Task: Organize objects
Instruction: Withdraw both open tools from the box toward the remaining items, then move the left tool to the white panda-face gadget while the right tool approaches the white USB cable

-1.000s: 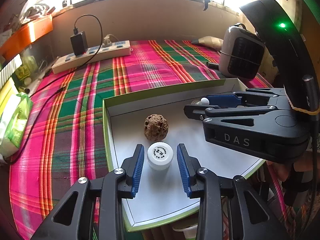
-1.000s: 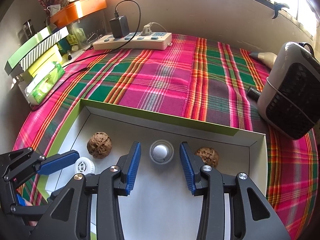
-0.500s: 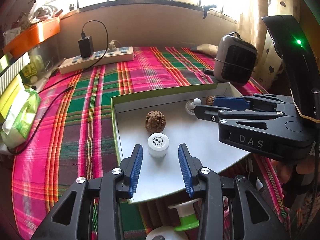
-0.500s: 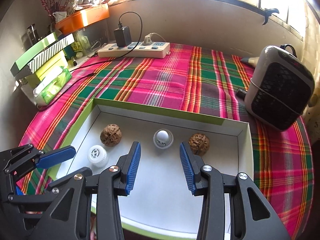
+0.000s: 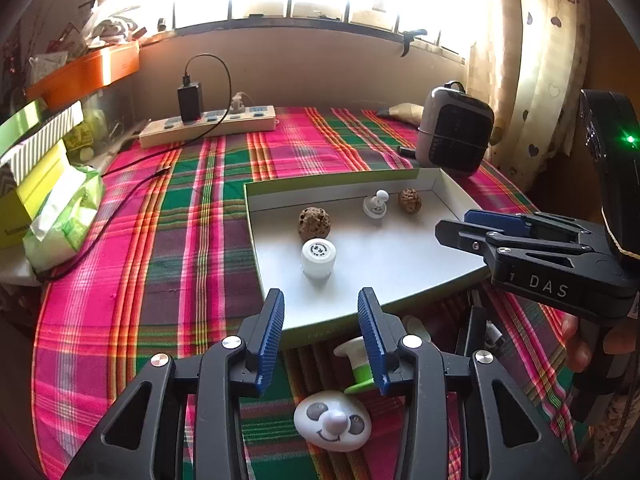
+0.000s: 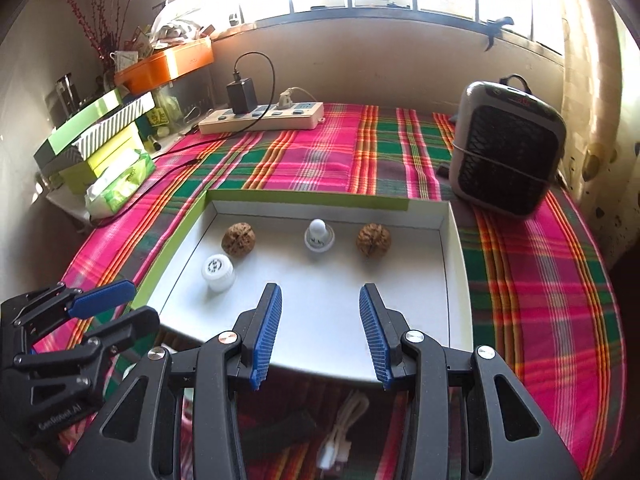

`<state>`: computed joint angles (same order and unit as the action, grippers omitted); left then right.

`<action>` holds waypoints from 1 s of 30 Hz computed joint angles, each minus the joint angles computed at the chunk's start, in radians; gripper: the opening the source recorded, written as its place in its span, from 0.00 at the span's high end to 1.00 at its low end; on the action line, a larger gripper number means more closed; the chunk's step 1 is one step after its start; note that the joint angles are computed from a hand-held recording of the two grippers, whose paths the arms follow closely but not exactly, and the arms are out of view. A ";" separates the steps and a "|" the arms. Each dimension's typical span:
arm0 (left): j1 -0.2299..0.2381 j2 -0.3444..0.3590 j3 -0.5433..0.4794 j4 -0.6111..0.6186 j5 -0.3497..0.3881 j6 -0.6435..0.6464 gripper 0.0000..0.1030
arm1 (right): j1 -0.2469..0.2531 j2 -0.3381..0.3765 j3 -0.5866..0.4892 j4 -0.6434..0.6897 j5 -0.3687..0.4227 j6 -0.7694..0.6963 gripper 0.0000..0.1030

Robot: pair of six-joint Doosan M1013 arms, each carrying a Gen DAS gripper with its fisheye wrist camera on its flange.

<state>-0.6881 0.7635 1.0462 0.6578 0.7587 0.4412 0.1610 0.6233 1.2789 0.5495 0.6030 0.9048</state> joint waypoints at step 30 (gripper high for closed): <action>-0.025 -0.080 0.182 0.017 -0.147 -0.096 0.57 | -0.037 -0.109 0.234 0.035 -0.153 -0.019 0.51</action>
